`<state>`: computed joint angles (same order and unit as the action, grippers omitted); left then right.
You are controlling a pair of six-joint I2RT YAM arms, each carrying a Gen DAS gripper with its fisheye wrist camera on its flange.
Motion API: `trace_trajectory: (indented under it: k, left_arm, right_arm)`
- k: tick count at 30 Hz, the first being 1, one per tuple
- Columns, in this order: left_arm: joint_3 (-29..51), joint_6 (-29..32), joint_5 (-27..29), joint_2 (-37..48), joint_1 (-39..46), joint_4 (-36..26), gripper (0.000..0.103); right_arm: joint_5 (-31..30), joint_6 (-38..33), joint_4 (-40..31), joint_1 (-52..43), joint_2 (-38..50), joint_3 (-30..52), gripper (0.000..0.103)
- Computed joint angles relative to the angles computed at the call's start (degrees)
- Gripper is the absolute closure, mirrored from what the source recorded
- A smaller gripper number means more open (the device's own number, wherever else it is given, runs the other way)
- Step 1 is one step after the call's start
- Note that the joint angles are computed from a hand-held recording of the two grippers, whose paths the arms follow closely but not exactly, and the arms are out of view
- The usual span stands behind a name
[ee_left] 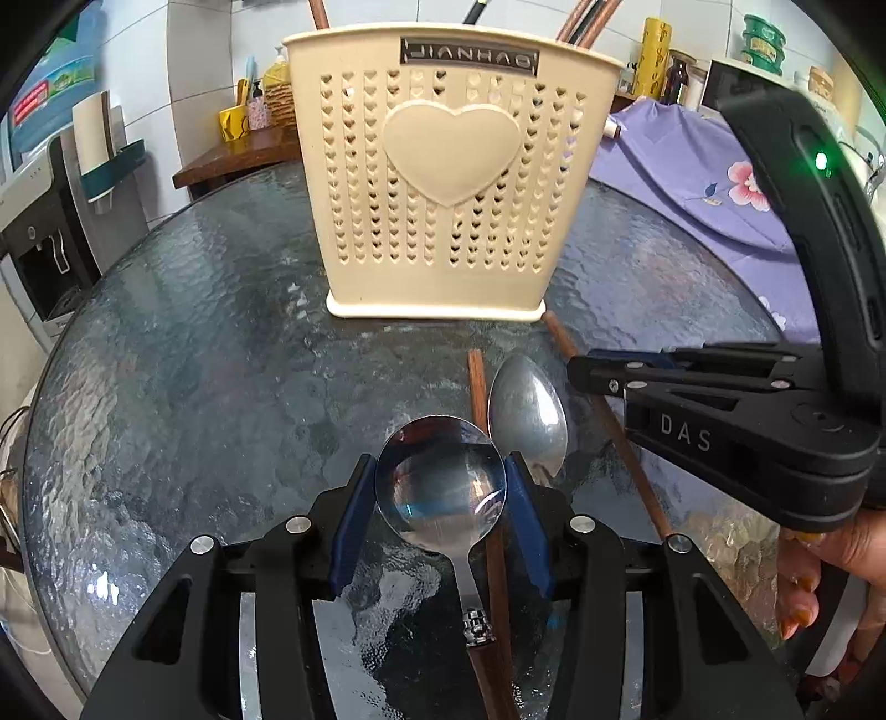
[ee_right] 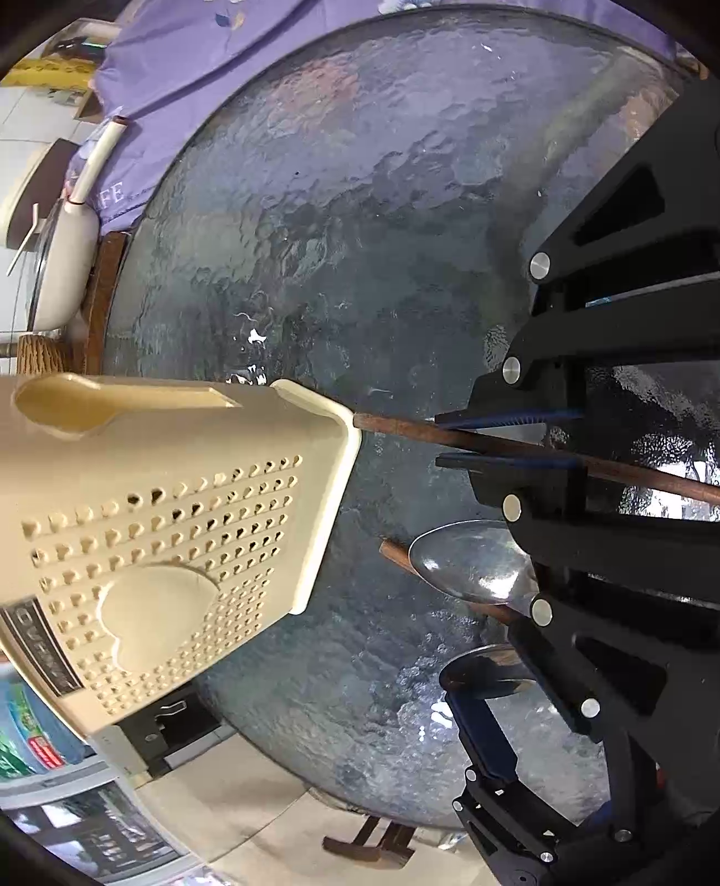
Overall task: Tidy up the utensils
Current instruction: 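Close the right gripper on the wooden chopstick while the left grasps a metal spoon, then carry the chopstick over the caddy with the right gripper while the left carries the spoon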
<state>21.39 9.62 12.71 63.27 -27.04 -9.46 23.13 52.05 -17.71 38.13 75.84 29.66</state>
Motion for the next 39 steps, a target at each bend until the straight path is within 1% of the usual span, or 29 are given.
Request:
trace_trajectory:
  k: [3, 6, 12, 13, 18, 23, 24, 25, 28, 30, 33, 36, 39]
  left_arm:
    - [0.5, 0.55, 1.91, -1.5, 1.39, -1.08, 0.057]
    - [0.94, 1.63, 5.4, -3.87, 3.85, -2.68, 0.057]
    - [1.65, 2.99, 10.52, -10.16, 7.88, -6.26, 0.057]
    - [1.97, 3.47, 11.95, -11.79, 9.05, -7.38, 0.057]
    - [3.25, 4.44, 15.66, -17.25, 12.05, -11.87, 0.057]
    - [5.32, 6.47, 21.64, -23.04, 17.28, -18.3, 0.057]
    - [5.88, 6.79, 22.57, -23.86, 18.04, -19.34, 0.057]
    - [6.39, 7.01, 23.48, -25.0, 18.74, -20.35, 0.057]
    - [7.27, 7.14, 24.46, -26.45, 19.51, -21.43, 0.057]
    - [7.48, 6.25, 24.37, -27.12, 19.13, -21.41, 0.057]
    - [8.18, 5.26, 24.18, -27.29, 18.38, -21.4, 0.057]
    - [9.02, 5.01, 23.9, -27.5, 17.98, -20.97, 0.057]
    - [10.69, 5.65, 24.76, -26.52, 18.58, -21.24, 0.057]
  right_arm:
    - [-1.54, -0.2, 1.9, -1.29, -2.79, -2.25, 0.095]
    - [-0.39, 0.63, 1.95, -0.24, -6.07, -3.69, 0.095]
    - [3.37, 2.43, -1.25, 3.77, -17.74, -6.04, 0.095]
    - [4.54, 3.03, -2.19, 5.01, -20.47, -6.45, 0.095]
    - [11.02, 5.53, -8.14, 12.4, -30.89, -5.97, 0.095]
    - [19.86, 9.23, -16.19, 23.78, -39.45, -3.33, 0.095]
    - [21.39, 9.74, -17.49, 25.92, -40.24, -2.62, 0.095]
    - [24.42, 11.61, -20.26, 29.42, -40.02, -0.98, 0.095]
    - [30.58, 16.21, -26.81, 35.52, -35.97, 3.69, 0.095]
    - [33.18, 18.49, -29.73, 38.22, -33.83, 5.88, 0.095]
    - [34.82, 19.79, -31.8, 40.07, -32.34, 8.01, 0.095]
    - [35.74, 19.58, -32.79, 40.35, -31.43, 9.64, 0.095]
    - [35.8, 17.47, -31.95, 39.58, -32.06, 10.37, 0.095]
